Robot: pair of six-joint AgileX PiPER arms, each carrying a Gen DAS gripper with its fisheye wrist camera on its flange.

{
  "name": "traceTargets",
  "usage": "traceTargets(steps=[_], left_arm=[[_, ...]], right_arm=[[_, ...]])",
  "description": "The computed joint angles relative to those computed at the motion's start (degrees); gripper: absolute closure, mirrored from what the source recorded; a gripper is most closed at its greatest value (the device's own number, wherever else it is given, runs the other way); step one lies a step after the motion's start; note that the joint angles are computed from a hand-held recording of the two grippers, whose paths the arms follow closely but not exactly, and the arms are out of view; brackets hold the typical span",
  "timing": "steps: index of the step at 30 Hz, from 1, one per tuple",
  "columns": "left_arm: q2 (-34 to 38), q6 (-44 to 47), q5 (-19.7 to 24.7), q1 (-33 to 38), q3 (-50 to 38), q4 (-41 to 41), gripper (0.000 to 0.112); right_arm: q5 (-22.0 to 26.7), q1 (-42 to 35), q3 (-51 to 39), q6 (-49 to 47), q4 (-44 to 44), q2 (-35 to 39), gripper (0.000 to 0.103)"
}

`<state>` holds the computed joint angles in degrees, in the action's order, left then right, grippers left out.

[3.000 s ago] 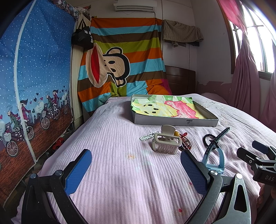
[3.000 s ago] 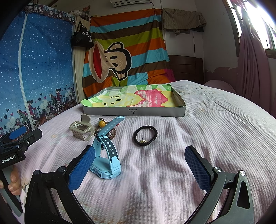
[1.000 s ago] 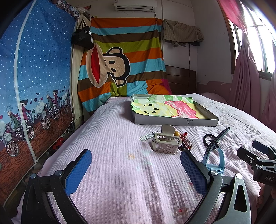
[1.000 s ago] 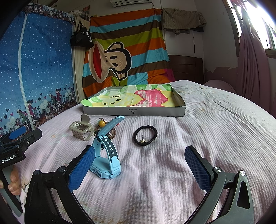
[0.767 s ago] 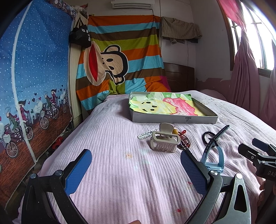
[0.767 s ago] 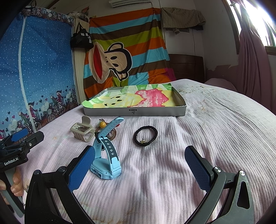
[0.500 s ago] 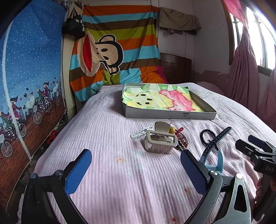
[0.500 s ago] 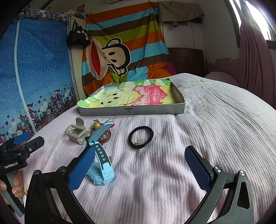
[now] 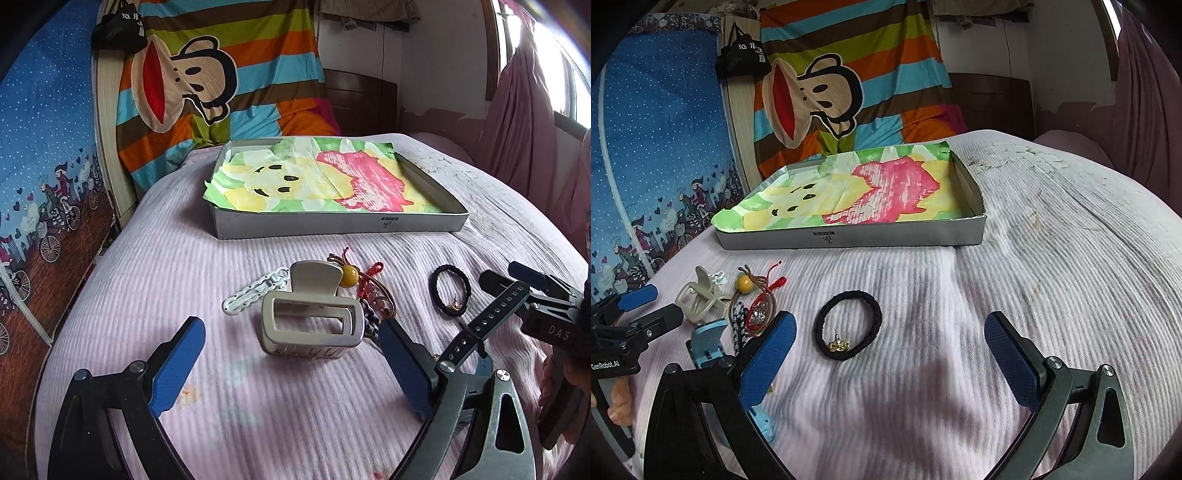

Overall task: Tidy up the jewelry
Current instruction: 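Grasp the beige claw clip with the left tool while the right tool grasps the black hair tie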

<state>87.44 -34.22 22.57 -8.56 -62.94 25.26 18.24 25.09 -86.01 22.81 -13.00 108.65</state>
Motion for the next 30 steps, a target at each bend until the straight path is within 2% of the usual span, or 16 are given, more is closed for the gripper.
traceTargets(steps=[2, 5, 10, 13, 17, 19, 27, 29, 30], left_arm=[[1.49, 1.59, 0.81, -0.27, -1.26, -1.25, 0.026], [3.05, 4.55, 1.72, -0.18, -2.76, -3.88, 0.036], [4.8, 8.12, 2.06, 0.19, -4.33, -6.8, 0.049], [5.28, 6.95, 2.36, -0.33, -4.75, -5.09, 0.049], [4.79, 7.06, 2.01, -0.37, -4.23, -4.74, 0.049], [4.36, 7.94, 1.44, -0.12, -3.73, -5.54, 0.049], [0.68, 4.61, -3.1, -0.17, 1.03, -2.6, 0.05], [-0.14, 3.15, -3.98, -0.34, 1.97, -1.12, 0.064], [-0.1, 3.69, -3.47, -0.47, 1.66, -1.49, 0.078]], right_arm=[[1.48, -0.8, -2.68, -5.11, 4.93, 1.99, 0.031], [3.31, -2.0, -6.13, -12.04, 12.42, 4.79, 0.047], [6.77, -2.84, -11.09, -19.19, 19.65, 8.61, 0.065], [9.49, -2.61, -14.4, -20.56, 20.1, 10.78, 0.072], [10.72, -2.54, -15.14, -22.57, 21.44, 11.36, 0.09], [10.67, -2.43, -15.05, -23.89, 22.72, 11.37, 0.095], [7.11, -4.11, -10.46, -32.54, 32.81, 8.88, 0.097], [6.2, -4.35, -9.49, -34.49, 35.0, 8.38, 0.097], [5.81, -4.45, -9.14, -35.37, 36.05, 8.18, 0.097]])
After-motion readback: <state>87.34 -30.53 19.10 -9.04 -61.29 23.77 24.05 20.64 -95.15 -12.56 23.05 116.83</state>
